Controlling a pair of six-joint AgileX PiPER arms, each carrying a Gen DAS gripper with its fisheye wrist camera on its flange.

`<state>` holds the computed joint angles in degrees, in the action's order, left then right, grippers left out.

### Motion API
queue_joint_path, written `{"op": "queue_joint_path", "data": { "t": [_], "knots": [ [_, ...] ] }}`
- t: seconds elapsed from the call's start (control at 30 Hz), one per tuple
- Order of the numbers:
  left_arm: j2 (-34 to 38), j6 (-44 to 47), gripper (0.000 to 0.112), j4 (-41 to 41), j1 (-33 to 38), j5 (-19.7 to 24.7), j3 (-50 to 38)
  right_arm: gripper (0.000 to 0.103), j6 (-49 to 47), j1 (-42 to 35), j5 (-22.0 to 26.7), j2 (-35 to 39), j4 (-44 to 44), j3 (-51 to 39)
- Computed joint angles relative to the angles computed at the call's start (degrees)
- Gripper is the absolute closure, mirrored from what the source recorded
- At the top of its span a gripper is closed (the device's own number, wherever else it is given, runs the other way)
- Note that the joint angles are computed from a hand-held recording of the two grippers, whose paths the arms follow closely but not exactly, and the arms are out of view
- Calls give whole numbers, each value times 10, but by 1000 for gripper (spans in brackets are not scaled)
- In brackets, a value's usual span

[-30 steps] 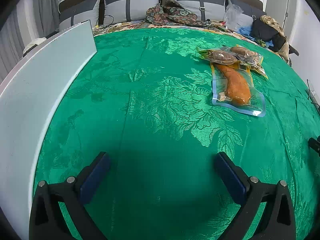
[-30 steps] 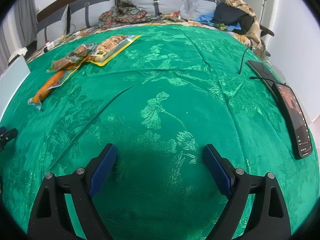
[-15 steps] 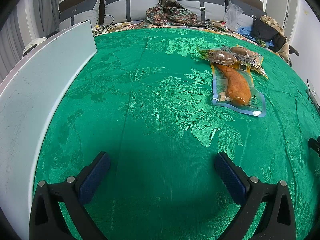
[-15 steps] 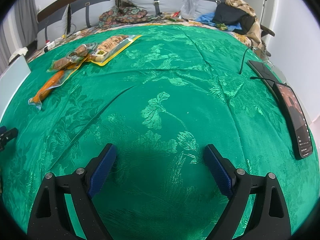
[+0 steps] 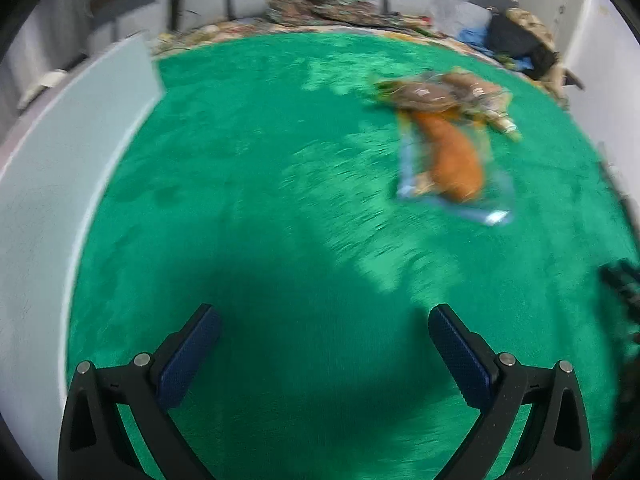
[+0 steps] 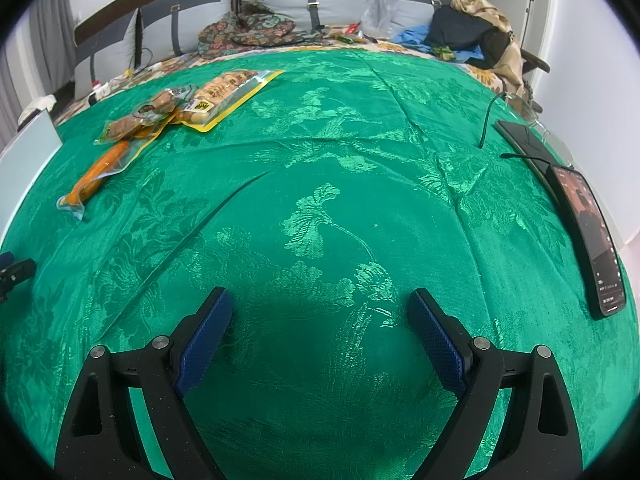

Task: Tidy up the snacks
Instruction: 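Lower the left tool onto the clear vacuum pack of braised meat and grasp it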

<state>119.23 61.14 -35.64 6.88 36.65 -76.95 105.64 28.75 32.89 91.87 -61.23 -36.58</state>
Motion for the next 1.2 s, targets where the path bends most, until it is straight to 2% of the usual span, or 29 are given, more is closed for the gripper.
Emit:
{"op": "queue_joint_path", "data": {
  "t": [0.07,0.13,0.3,0.43,0.47,0.53,0.73,0.77,0.8,0.83,0.87,0.93,1.03,1.1,1.2],
  "knots": [
    [1,10,10,-37,-8,68,-47,11,0,0,0,0,0,0],
    [7,-12,10,-30,-34,100,-92,11,0,0,0,0,0,0],
    [118,-143,10,86,-128,234,-317,11,1,0,-1,0,0,0],
    [199,-230,10,198,-176,240,-417,11,1,0,-1,0,0,0],
    [212,-248,10,219,-181,235,-427,11,1,0,-1,0,0,0],
    [198,-242,9,228,-188,188,-393,11,2,0,-1,0,-1,0],
    [193,-285,10,235,-187,198,-408,11,3,0,-1,1,-1,0],
    [180,-279,12,227,-183,185,-386,11,3,0,-1,1,-1,0],
    [158,-264,19,214,-178,157,-346,11,3,0,-1,1,-1,0],
    [139,-252,32,204,-173,133,-313,11,3,0,-1,1,-1,0],
    [123,-242,36,194,-170,114,-289,11,3,0,-1,1,-1,0],
    [86,-214,52,177,-154,90,-230,11,3,0,-1,1,-1,0],
    [38,-171,53,151,-117,66,-149,11,3,0,-1,1,-2,0],
    [2,-125,53,124,-86,27,-72,11,3,0,-1,1,-2,0],
    [-53,-54,53,81,-18,-5,26,11,4,0,-2,1,-2,0]
  ]
}}
